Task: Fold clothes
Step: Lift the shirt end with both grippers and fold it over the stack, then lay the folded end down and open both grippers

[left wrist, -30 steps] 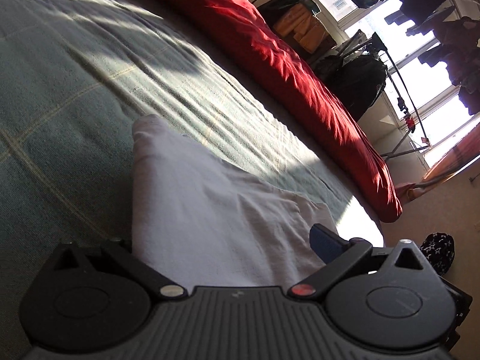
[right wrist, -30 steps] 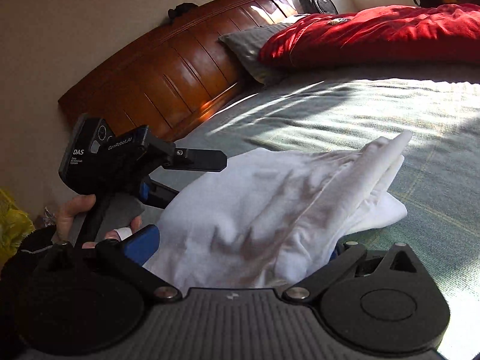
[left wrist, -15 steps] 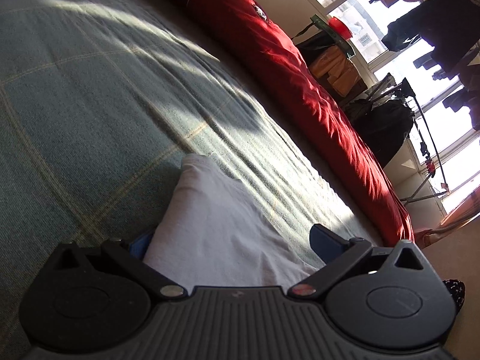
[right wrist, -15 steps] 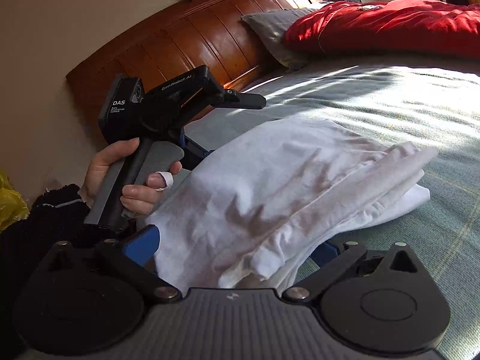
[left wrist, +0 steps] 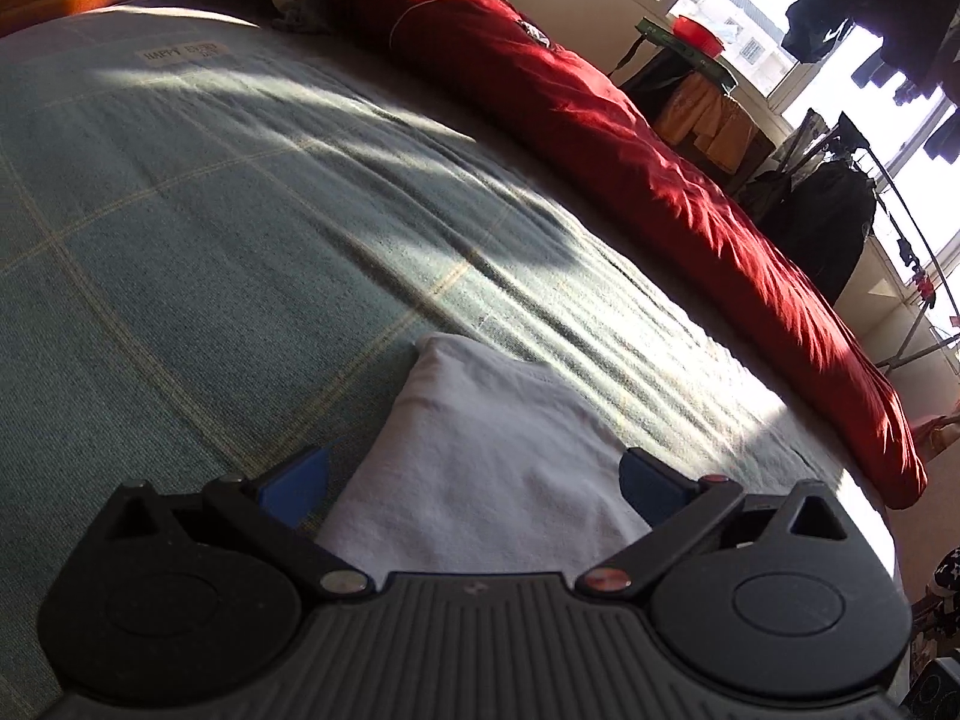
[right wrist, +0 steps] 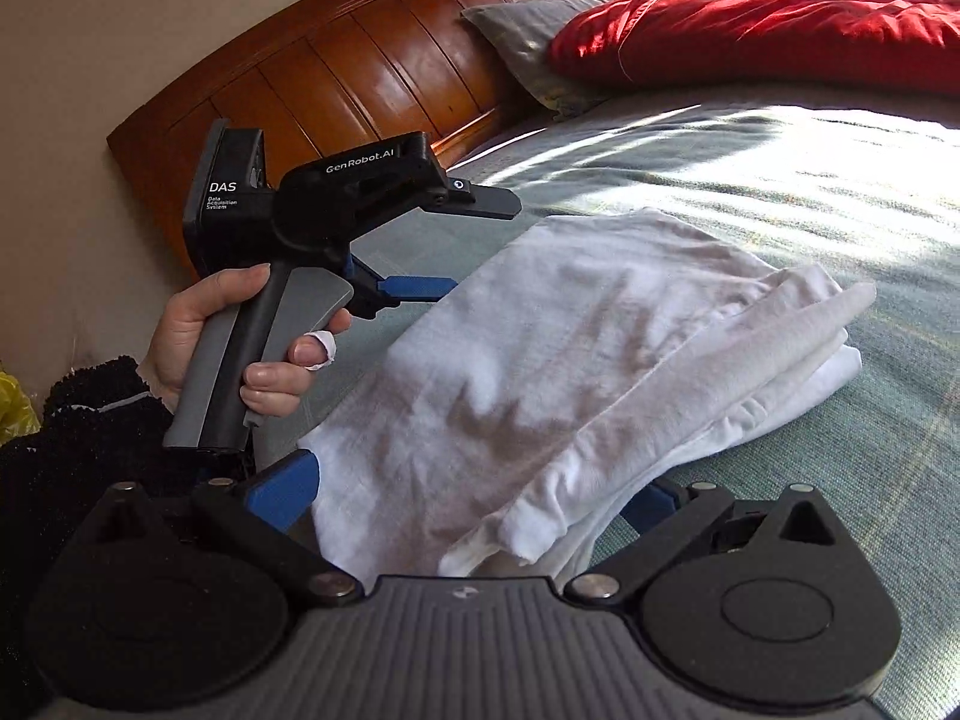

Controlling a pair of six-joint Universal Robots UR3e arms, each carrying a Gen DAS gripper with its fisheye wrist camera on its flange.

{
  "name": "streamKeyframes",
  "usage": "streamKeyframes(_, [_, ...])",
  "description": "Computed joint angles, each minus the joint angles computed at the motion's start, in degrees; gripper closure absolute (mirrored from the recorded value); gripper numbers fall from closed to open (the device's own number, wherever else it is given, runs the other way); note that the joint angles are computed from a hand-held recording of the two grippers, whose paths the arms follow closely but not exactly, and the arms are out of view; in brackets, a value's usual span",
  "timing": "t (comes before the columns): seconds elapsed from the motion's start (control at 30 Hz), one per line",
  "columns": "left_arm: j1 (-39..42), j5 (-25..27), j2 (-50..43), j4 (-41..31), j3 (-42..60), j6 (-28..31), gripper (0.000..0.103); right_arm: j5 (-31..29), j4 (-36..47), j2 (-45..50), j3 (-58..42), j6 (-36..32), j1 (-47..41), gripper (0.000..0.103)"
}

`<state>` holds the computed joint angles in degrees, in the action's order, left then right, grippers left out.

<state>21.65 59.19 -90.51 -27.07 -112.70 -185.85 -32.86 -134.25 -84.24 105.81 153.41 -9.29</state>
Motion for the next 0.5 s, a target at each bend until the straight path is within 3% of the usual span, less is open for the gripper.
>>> streamKeyframes(0.07, [-0.66, 1.06, 4.41, 0.18, -3.09, 2.0, 0.001, 0.61, 1.76, 0.92, -1.04, -0.8, -0.58, 0.0])
streamKeyframes(0.2, [1.88, -3.3, 14.28, -1.25, -11.03, 5.52, 0.001, 2.53, 4.46, 5.29, -3.69, -0.28, -3.69, 0.0])
streamKeyframes(0.37, [6.57, -10.55, 23.45, -5.13, -19.66, 7.08, 0.001, 12.91, 17.02, 18.3, -15.58, 2.39, -7.31, 0.0])
streamKeyframes(0.43, [7.46, -11.87, 25.13, -5.92, -22.15, 8.38, 0.001, 15.2, 17.12, 21.83, -19.66, 5.91, -7.37, 0.0])
streamKeyframes(0.5, [6.33, -9.25, 23.96, -5.26, -22.92, 8.21, 0.001, 15.83, 10.79, 23.07, -20.6, 11.58, -7.6, 0.0])
